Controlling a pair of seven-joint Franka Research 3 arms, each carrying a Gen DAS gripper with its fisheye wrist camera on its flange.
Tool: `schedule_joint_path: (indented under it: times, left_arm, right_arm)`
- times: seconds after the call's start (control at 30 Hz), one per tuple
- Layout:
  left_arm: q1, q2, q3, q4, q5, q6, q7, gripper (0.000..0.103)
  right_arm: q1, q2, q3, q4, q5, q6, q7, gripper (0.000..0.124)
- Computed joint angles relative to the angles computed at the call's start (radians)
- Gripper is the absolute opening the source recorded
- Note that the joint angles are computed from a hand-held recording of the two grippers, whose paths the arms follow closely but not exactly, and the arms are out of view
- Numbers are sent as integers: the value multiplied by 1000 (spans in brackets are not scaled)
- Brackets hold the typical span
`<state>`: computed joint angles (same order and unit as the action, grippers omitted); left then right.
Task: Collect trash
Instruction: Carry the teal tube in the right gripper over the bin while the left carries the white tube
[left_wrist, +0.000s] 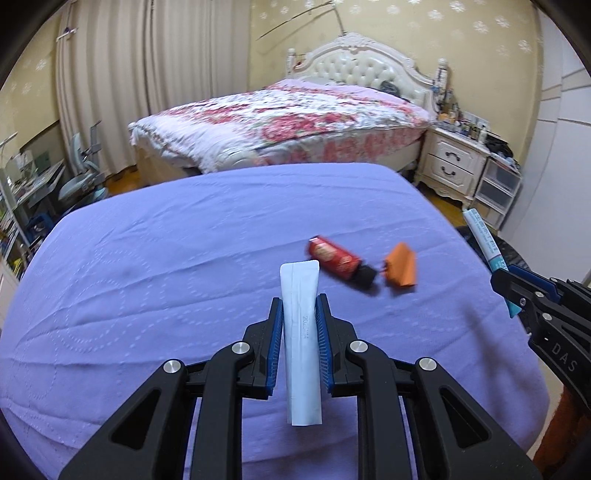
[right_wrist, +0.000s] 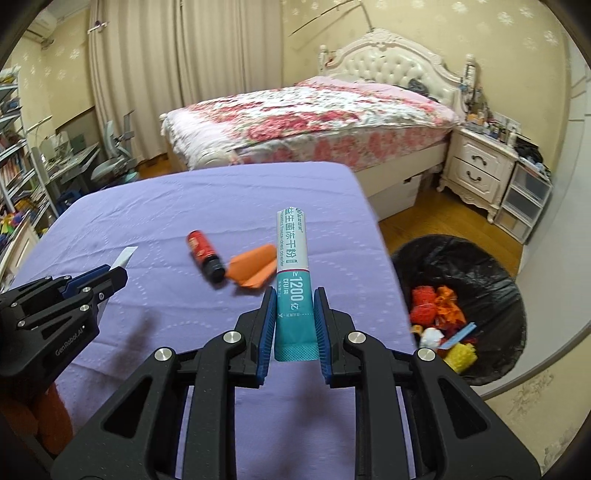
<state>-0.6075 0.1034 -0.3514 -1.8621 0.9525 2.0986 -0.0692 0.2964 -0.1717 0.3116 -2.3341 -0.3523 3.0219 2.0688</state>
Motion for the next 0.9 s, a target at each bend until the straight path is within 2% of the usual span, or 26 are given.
schedule_joint_path:
  times: [0.2,0.47,0.57,0.77,0.9]
  left_arm:
    - [-42,137,23,183,57,10,84,19]
    - [-123,319,103,433,63,41,203,19]
    - [-155,398,136,546,43,40,270,19]
    - [-222,561,203,790,-8,29,391,19]
    - [-258,687,243,988,-67,-2,485,19]
  right_arm:
    - [-129,-37,29,-21,-98,12,106,20]
    - [-272,-38,59,-16,-222,18,247,21]
    - [-325,-28,73,-3,-318,17,338,21]
    - [-345,15,33,31,-463,19,486,21]
    - [-327,44,-9,57,-529,1,544,21]
